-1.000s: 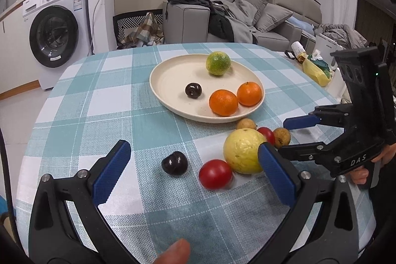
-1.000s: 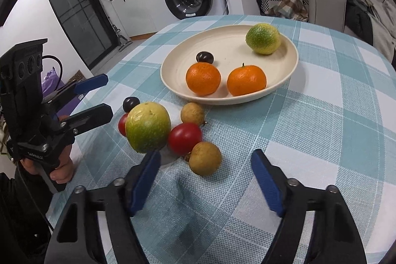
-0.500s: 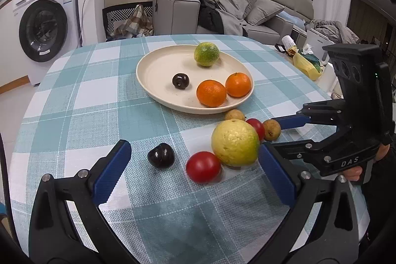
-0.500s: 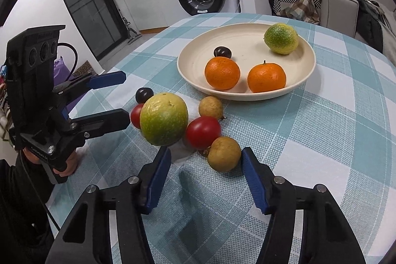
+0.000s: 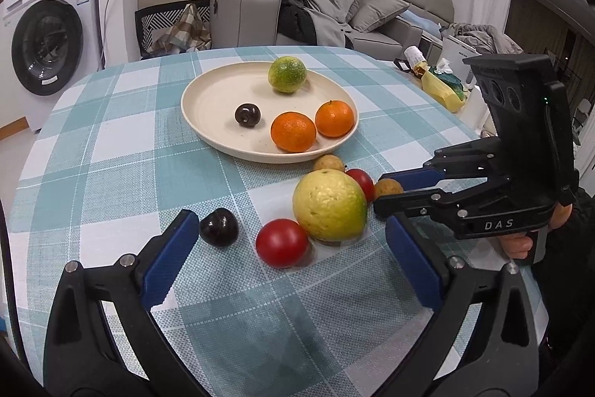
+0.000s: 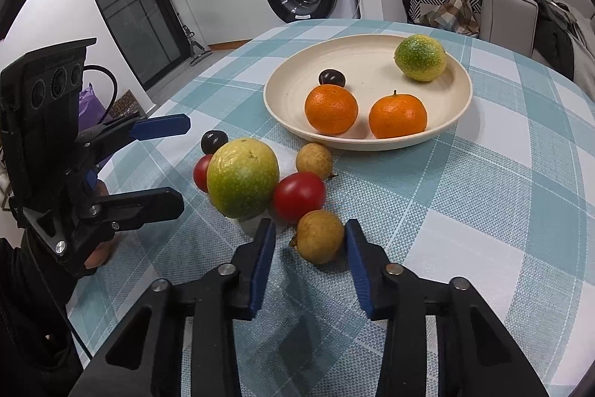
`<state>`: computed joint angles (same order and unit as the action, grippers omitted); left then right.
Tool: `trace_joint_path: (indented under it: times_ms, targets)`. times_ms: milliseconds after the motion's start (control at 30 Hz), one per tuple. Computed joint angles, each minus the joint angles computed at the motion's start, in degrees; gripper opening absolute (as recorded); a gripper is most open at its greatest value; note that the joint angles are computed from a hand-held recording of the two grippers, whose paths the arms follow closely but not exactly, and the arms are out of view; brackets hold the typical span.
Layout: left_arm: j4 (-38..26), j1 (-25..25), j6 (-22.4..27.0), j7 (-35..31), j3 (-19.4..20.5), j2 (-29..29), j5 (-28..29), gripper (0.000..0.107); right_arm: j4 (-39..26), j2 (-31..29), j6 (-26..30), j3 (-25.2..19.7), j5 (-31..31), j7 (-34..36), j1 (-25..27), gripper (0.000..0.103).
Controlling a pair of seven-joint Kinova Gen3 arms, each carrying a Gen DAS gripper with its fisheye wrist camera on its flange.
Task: Organize fruits
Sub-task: 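Grasp the red tomato with the left gripper while the right gripper grasps a small brown pear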
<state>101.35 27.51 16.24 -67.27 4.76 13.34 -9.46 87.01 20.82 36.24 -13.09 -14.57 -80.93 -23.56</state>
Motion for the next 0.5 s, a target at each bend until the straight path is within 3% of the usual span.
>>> trace_joint_path:
  times_ms: [33,267,500]
  targets:
    - [0.14,-0.51,-0.25,-0.49,0.54,-0.05,0.47,0.100,0.05,-0.03,-0.02,0.00,-0.03,0.00,0.02,0.030]
    - [0.22,-4.48,0.51,-6.26,4.53,-0.19,5.49,0.095,1.80,-1.31,-2.36,-1.36,-2.56,2.67,1.72,0.030]
    - [-3.11,-1.60,7.23,-6.43,2.59,1.27,2.76,0.064,2.05,-1.53,-3.09,-0.92,-3.69,2.81,2.18,0.030]
